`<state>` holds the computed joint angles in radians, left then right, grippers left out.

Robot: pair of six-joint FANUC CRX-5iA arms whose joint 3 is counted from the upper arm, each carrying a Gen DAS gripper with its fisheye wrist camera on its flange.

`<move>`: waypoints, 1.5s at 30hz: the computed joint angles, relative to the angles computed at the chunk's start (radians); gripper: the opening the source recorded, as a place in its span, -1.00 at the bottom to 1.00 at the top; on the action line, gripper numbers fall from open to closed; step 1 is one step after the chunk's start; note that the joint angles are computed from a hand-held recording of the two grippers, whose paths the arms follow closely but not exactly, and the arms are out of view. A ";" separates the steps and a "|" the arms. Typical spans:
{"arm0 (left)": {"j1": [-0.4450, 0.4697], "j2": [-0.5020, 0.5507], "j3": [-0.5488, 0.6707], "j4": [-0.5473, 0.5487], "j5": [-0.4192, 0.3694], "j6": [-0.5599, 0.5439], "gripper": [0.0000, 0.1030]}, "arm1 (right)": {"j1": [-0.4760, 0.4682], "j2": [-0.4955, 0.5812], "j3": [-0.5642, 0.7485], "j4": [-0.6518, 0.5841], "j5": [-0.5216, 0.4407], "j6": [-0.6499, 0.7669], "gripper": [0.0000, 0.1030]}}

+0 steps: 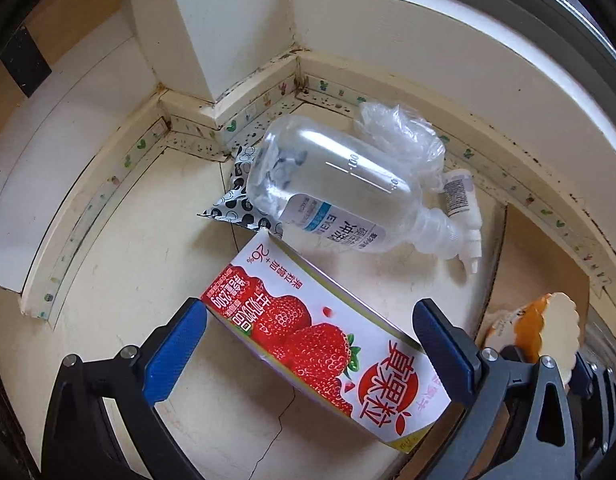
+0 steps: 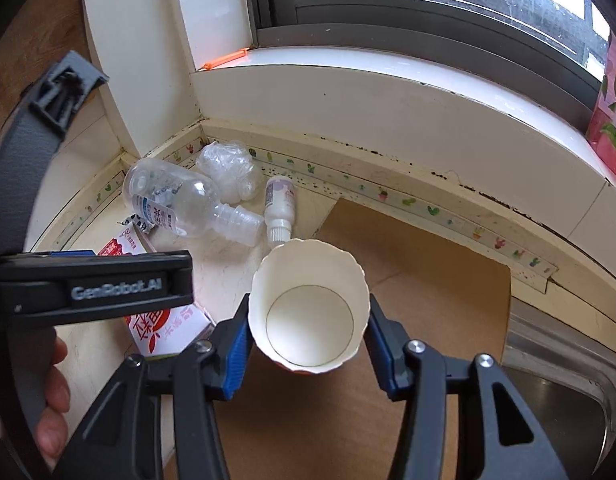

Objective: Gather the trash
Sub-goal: 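Grasp the strawberry juice carton with the left tool while the right tool grasps the paper cup, then carry the carton and paper cup down over the bin and release both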

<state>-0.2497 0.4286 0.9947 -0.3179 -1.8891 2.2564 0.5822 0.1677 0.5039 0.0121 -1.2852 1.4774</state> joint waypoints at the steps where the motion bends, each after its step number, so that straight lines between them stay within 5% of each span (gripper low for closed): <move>1: 0.000 -0.002 -0.006 0.005 0.004 0.005 0.98 | -0.001 -0.003 -0.002 -0.003 0.002 0.002 0.00; 11: 0.010 -0.129 -0.189 0.046 0.055 0.051 0.84 | 0.041 -0.079 -0.050 0.013 0.002 0.009 0.00; 15: 0.026 -0.199 -0.287 0.083 0.099 0.028 0.28 | 0.071 -0.113 -0.066 0.021 0.004 0.011 -0.01; 20: 0.016 -0.244 -0.332 0.063 0.111 -0.003 0.11 | 0.111 -0.150 -0.086 0.045 0.010 0.008 -0.01; 34: -0.072 -0.441 -0.353 -0.002 0.112 -0.047 0.09 | 0.250 -0.278 -0.128 0.135 -0.037 -0.068 -0.02; 45: -0.261 -0.603 -0.320 -0.122 -0.018 -0.084 0.09 | 0.524 -0.424 -0.205 0.311 -0.129 -0.270 -0.02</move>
